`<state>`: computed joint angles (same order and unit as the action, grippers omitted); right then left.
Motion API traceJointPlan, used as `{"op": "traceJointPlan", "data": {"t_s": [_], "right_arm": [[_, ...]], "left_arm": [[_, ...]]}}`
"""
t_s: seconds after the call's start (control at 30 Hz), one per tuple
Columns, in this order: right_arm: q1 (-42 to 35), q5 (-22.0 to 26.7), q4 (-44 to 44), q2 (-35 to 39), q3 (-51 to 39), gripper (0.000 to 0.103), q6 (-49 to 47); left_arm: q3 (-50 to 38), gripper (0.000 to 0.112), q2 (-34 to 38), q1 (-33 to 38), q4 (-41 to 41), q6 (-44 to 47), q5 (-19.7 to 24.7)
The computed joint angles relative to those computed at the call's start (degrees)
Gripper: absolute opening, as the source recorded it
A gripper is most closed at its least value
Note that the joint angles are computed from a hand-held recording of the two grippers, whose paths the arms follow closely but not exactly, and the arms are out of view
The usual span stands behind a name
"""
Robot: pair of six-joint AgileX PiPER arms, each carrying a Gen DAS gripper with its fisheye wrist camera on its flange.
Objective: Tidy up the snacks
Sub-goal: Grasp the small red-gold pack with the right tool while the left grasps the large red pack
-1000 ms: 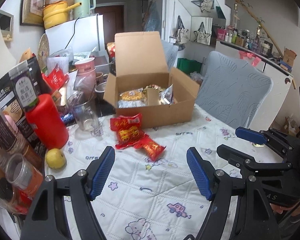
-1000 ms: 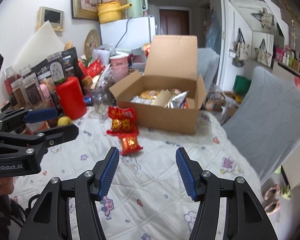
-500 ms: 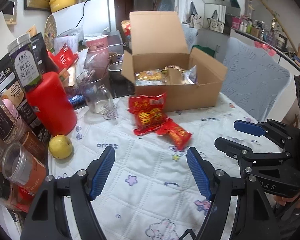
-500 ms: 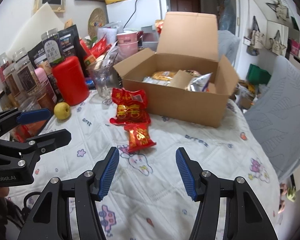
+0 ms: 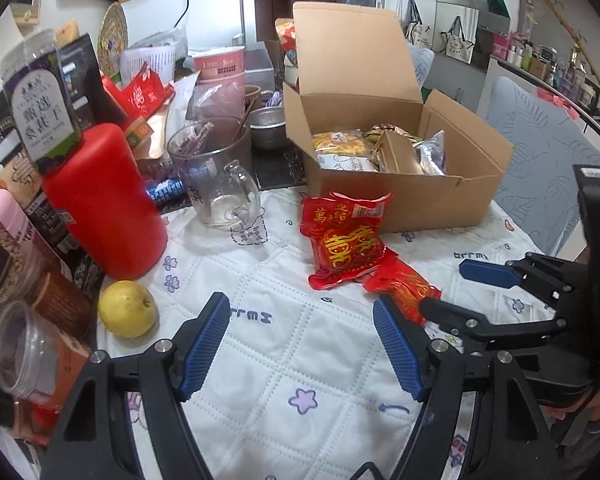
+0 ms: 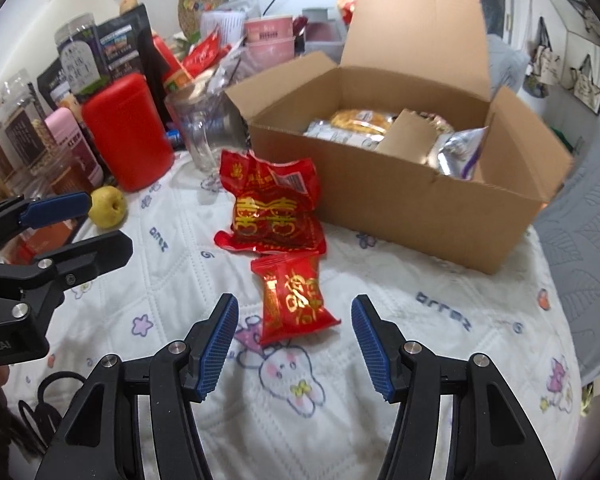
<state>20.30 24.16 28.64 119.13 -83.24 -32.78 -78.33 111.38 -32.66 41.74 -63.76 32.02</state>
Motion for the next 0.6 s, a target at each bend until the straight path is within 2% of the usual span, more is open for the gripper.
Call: {"op": "traceJointPlan", "data": {"t_s": [0.23, 0.43, 0.5, 0.6], "right_arm": [[-0.03, 6.87, -4.47, 7.80, -10.52, 0.059, 4.98], [-0.08, 7.67, -4.64, 10.64, -13.54, 0.059, 4.60], [-0.34, 8.05, -4.18, 11.33, -14.15, 0.043, 4.03], [-0.87, 7.27, -2.97, 10.88, -13.12, 0.035, 2.28]], "left_arm": [[-3.25, 0.074, 3.25, 3.02, -6.37, 6.56, -2.79], [-8.28, 0.074, 6.96, 3.90, -11.18, 12.41, -2.39], [-10.12, 0.074, 8.32, 3.87, -11.37, 13.10, -1.97], [-12.81, 0.074, 10.09, 4.45, -15.30, 17.14, -2.10]]}}
